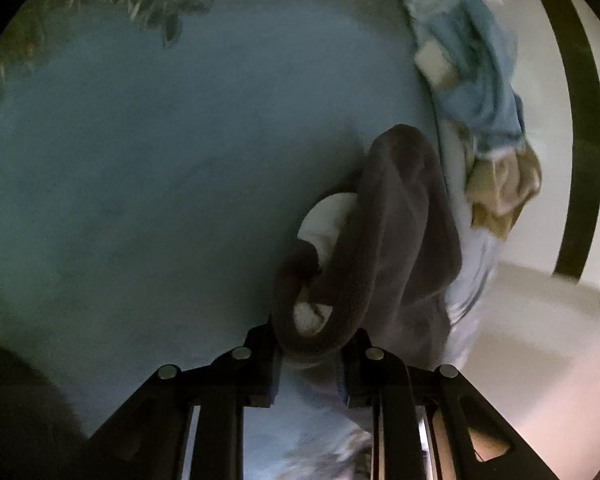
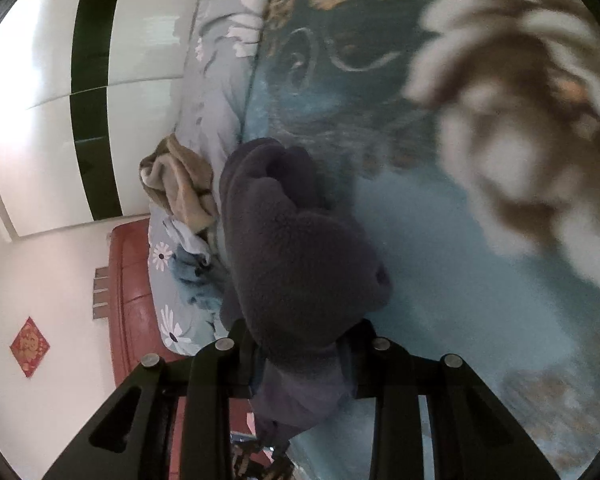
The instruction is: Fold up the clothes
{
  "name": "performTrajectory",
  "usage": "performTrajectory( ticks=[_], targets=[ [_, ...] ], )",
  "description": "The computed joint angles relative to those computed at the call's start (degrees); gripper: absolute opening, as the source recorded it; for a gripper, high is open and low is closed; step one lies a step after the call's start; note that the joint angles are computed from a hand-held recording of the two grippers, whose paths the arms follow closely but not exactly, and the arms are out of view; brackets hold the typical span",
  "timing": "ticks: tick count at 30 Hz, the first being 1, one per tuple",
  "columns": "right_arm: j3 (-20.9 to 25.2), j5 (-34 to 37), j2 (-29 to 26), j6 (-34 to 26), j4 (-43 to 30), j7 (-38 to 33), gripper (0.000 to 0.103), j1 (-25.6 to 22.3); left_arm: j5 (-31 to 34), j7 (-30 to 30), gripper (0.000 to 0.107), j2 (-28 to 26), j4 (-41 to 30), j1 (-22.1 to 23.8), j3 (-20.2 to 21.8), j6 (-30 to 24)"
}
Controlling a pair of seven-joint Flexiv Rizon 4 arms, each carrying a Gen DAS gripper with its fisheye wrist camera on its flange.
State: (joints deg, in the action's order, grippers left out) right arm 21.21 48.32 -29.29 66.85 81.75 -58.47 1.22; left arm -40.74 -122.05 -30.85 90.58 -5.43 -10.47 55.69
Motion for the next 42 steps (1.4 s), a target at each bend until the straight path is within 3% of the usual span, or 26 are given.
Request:
performTrajectory(
  ticks=[3,6,14,19,24,31,34,37,42],
  targets=[
    [0.6,1.1,2.9,-1.1,3.5,-1.4,0.031,-1.1,3.5,2.5,0.022,0.8,-0.8,0.0,0.9,-3.2],
    [-0.1,2.2,3.6,-1.8,4.6,-1.4,0.031,-0.8,9.4,3.0,0.023,-1.9,-7.5,-0.6,2.6,-9.7],
    [-2.4,-0.5,3.0,-4.8,3.1,-0.6,0.035,0.8,11.6,7.9,0.033,-2.7,-11.3,0.4,2.7,-15.8],
    [-3.3,-3.2,4.1,-9.0,3.9,-0.4,0.042,0.7,9.5,9.3,0.054,-1.5,-9.7,1.4,2.9,-15.6],
    [-5.4,-10.8,6.4,-16.8,4.5,-2.1,0.053,2.0,6.3,11.3,0.069,2.2,-4.7,2.5,3.3,-9.3],
    [-6.8,-19.7,8.3,-30.1,-1.4,-13.4,0.054,4.7,10.4,10.1,0.072,-4.7,-14.6,3.7,4.0,-13.3],
    [-8.7,-24.2,7.0,-29.1,-3.8,-14.6,0.054,7.4,12.2,9.9,0.072,-8.5,-20.1,3.8,4.0,-17.0],
    [-10.6,-26.6,3.7,-26.5,-6.9,-9.6,0.055,8.9,11.8,11.2,0.072,-10.5,-21.6,4.5,3.1,-18.6],
    [-12.0,-29.7,-2.5,-23.7,-13.4,-0.5,0.055,9.7,5.6,13.6,0.072,-13.8,-22.1,5.8,-0.7,-14.7]
  ],
)
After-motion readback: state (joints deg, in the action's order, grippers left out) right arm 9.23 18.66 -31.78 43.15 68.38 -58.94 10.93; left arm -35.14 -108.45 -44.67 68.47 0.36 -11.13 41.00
